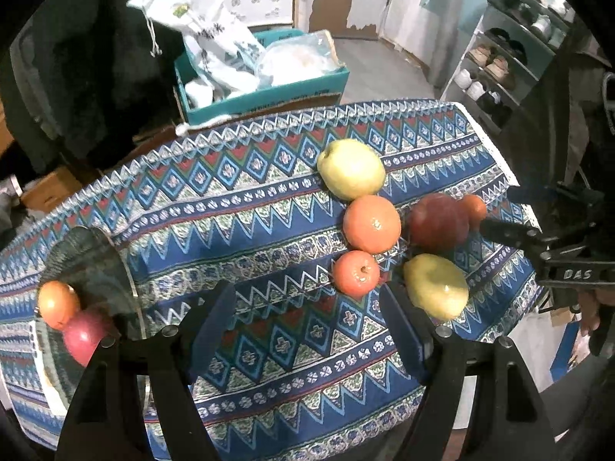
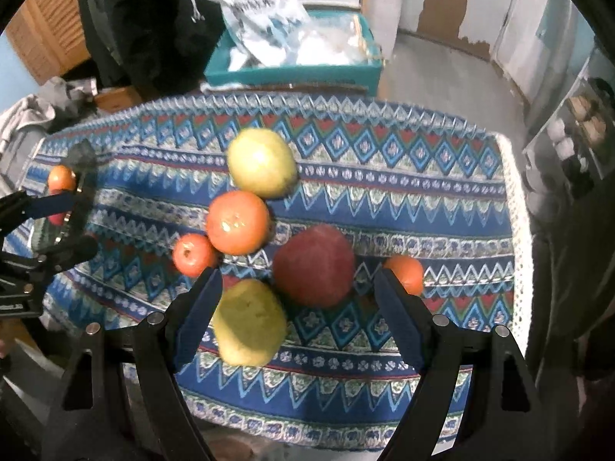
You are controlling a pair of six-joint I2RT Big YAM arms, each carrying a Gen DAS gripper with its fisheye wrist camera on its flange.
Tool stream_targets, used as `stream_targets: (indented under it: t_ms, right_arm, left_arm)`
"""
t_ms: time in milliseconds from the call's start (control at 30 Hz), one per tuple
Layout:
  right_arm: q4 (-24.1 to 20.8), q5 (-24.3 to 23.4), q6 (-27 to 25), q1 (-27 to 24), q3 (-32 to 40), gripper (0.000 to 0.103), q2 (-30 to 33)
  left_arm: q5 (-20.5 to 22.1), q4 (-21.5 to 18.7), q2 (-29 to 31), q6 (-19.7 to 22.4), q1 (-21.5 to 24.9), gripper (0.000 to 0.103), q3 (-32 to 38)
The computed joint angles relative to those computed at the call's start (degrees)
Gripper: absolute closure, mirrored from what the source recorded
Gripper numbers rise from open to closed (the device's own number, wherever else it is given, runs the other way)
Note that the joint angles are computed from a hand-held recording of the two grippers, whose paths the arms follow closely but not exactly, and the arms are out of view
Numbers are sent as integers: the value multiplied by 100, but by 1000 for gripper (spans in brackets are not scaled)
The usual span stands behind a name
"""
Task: Organize fruits
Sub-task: 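Grasp another orange with the left tool while the right tool grasps another red apple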
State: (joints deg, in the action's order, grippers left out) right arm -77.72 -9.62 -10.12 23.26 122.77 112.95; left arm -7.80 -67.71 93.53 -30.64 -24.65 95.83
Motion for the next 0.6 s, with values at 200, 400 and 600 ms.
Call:
stream_targets:
  t_ms: [200,400,600]
  right_arm:
    - [-159,-15,22,-25,139,21,351]
    - [-240,-4,64,-36,266,21,654]
    - [-194,26,90,-34,323,21,823]
  left_arm:
    - [258,94,231,-96,55,24,36]
    - [429,186,486,-122,93,24,126]
    - [678,279,671,-271,125,24,168]
